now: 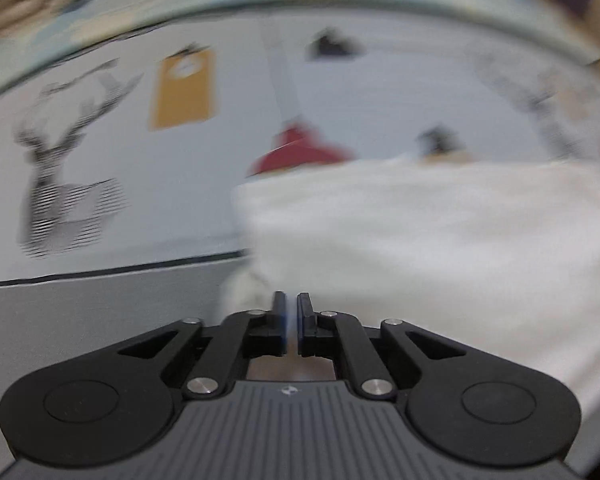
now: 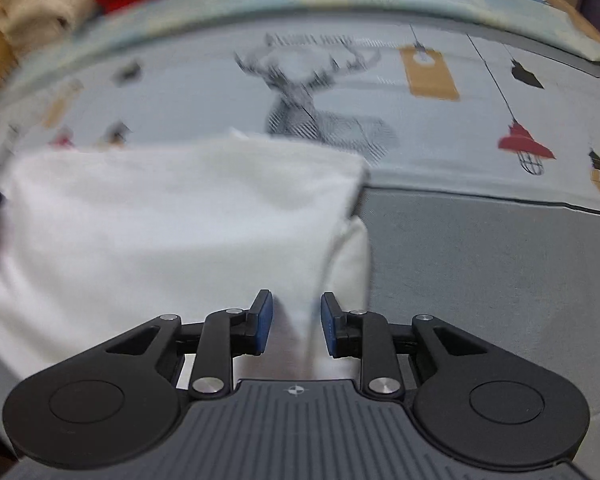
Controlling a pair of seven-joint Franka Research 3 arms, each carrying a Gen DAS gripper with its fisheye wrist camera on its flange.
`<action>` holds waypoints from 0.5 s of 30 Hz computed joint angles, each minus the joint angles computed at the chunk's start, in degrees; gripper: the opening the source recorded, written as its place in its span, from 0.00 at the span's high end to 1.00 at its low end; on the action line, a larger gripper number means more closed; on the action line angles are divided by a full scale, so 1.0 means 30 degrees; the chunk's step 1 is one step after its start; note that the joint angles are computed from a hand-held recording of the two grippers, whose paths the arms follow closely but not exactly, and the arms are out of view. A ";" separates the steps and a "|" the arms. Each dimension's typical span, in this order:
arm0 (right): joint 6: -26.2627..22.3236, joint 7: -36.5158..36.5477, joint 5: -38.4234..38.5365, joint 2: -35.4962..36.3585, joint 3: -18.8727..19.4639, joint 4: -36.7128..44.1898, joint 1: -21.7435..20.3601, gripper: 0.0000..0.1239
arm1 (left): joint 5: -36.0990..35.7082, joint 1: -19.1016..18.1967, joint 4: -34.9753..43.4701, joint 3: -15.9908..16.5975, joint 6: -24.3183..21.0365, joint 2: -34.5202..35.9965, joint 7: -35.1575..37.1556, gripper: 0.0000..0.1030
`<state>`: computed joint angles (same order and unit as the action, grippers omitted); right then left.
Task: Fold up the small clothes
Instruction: 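Lift both open grippers off the folded shirt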
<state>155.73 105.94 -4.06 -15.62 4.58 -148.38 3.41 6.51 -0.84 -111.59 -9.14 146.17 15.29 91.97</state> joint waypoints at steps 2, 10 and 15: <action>-0.0553 0.0448 -0.0207 0.0503 0.0058 0.0493 -0.0169 0.76 | -0.0104 0.0009 0.0042 0.0082 0.0419 -0.0080 -0.0676 0.88; 0.1676 0.1866 0.0196 0.1611 -0.0021 0.0652 -0.0563 0.73 | 0.0460 -0.0596 0.1225 0.0573 0.0094 0.1233 -0.1423 0.76; 0.2171 0.2951 -0.1093 0.1802 -0.0146 0.0890 -0.0388 0.70 | 0.1163 -0.0234 -0.0062 0.0225 0.2256 0.0119 -0.1756 0.74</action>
